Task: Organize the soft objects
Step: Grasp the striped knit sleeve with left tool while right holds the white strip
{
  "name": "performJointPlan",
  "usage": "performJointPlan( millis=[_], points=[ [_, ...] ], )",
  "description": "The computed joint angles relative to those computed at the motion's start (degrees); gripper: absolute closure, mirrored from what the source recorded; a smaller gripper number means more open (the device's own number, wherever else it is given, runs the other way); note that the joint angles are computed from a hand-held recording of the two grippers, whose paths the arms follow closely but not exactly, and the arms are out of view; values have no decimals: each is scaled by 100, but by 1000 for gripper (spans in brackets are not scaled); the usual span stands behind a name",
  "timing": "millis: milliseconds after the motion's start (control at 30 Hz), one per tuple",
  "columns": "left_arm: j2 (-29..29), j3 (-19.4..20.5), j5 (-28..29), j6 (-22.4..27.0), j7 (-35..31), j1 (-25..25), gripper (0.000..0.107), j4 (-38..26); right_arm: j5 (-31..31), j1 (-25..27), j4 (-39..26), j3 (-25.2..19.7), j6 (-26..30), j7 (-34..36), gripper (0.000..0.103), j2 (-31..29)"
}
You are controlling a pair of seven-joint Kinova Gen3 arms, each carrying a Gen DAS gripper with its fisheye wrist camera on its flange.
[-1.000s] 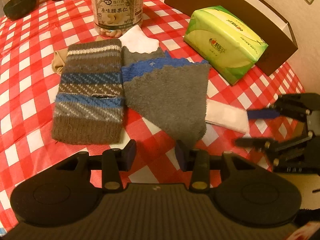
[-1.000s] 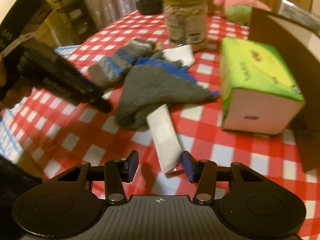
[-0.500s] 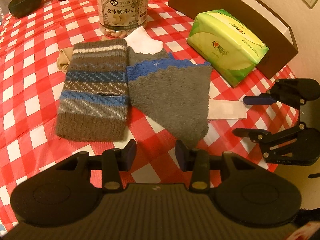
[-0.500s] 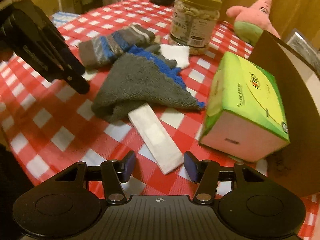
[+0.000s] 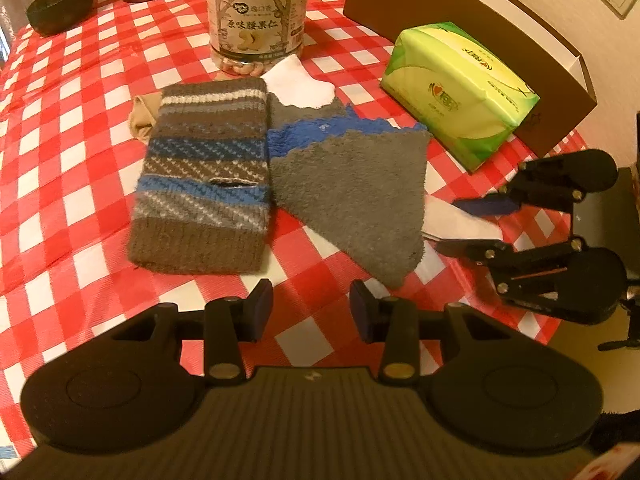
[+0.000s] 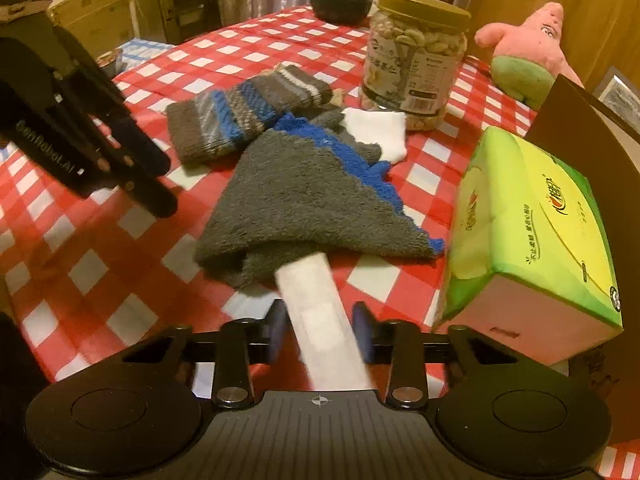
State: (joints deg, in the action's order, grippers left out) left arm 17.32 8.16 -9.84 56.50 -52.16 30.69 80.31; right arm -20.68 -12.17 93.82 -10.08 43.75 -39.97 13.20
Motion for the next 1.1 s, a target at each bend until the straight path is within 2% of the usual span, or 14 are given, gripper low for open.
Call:
performJointPlan(
  millis=[200, 400, 533, 667, 867, 900, 967, 1033, 1100],
  points=[
    [-117, -52, -298, 31, 12, 57, 69, -22, 216, -157, 23, 71, 100, -366, 76, -106],
    [85, -171, -1169, 381, 162, 386, 60, -259, -19, -60, -89, 204, 275, -1190, 77, -219],
    [260, -223, -1461, 413, 85, 466, 50, -327, -173, -22, -145, 264, 324, -1900, 77, -253],
    [500, -307, -1716, 429, -55, 554, 50, -428, -284, -22, -180, 290, 320, -2684, 77, -256],
    [654, -407, -1961, 256, -365, 642, 50, -341, -293, -35, -155, 255, 259, -3269, 77, -324],
    [611, -398, -1927, 151, -427, 600, 51, -257, -227, -64, -137, 260, 242, -3381, 77, -349],
    [497, -374, -1849, -78, -552, 507, 60, -73, -116, -114, -79, 270, 191, -3603, 77, -395],
    [329, -313, -1693, -369, -764, 348, 79, 144, -25, -155, -38, 281, 163, -3848, 77, -433],
    [138, -267, -1471, -601, -933, 161, 91, 326, 59, -198, -1, 286, 139, -4090, 77, -468]
  ],
)
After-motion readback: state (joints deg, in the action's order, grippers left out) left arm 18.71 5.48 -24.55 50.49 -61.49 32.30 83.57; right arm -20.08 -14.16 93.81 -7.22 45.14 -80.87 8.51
